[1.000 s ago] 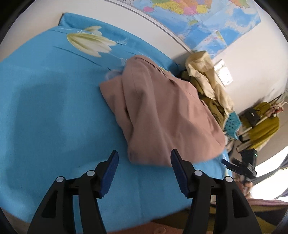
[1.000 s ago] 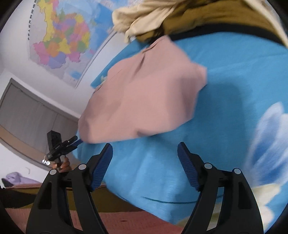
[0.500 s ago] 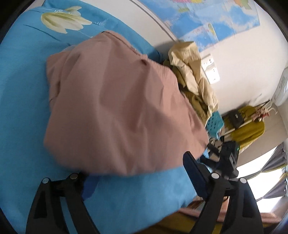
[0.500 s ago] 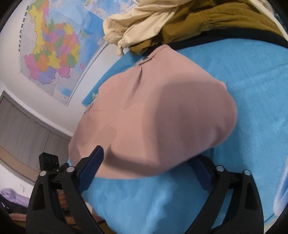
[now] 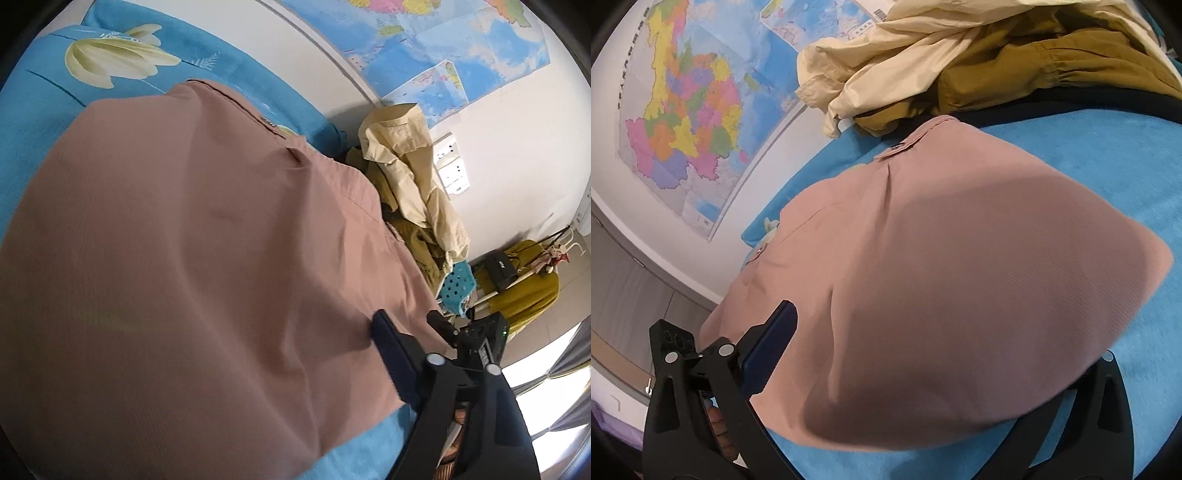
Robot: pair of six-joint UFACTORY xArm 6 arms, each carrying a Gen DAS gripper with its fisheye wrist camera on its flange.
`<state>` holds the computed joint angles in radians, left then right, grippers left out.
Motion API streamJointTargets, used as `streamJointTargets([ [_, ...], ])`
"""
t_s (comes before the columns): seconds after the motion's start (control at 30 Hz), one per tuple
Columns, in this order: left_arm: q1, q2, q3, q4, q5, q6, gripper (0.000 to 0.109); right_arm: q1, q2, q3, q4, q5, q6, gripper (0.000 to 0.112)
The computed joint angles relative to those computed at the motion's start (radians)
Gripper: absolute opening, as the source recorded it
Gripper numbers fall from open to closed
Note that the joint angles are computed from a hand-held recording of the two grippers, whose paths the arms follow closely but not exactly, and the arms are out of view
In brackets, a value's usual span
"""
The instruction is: Fold large clothes
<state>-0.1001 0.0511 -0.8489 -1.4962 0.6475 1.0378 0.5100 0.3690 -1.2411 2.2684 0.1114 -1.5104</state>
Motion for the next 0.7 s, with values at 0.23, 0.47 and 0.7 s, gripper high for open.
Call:
streamJointTargets([
  [0.23, 0.010, 0.022, -0.022, 0.042, -0.005, -0.065, 0.062, -0.030, 0.011, 0.018, -0.174, 0.080, 0.190, 0.060],
  [0.47, -0.023, 0.017, -0.019, 0.085, -0.069, -0.082, 0.062, -0.029, 0.006, 0.025, -0.175, 0.082, 0.188, 0.061],
  [0.7, -0.033, 0.018, -0.020, 0.092, -0.085, -0.075, 0.064, -0.035, -0.008, 0.049, -0.233, 0.102, 0.237, 0.061],
])
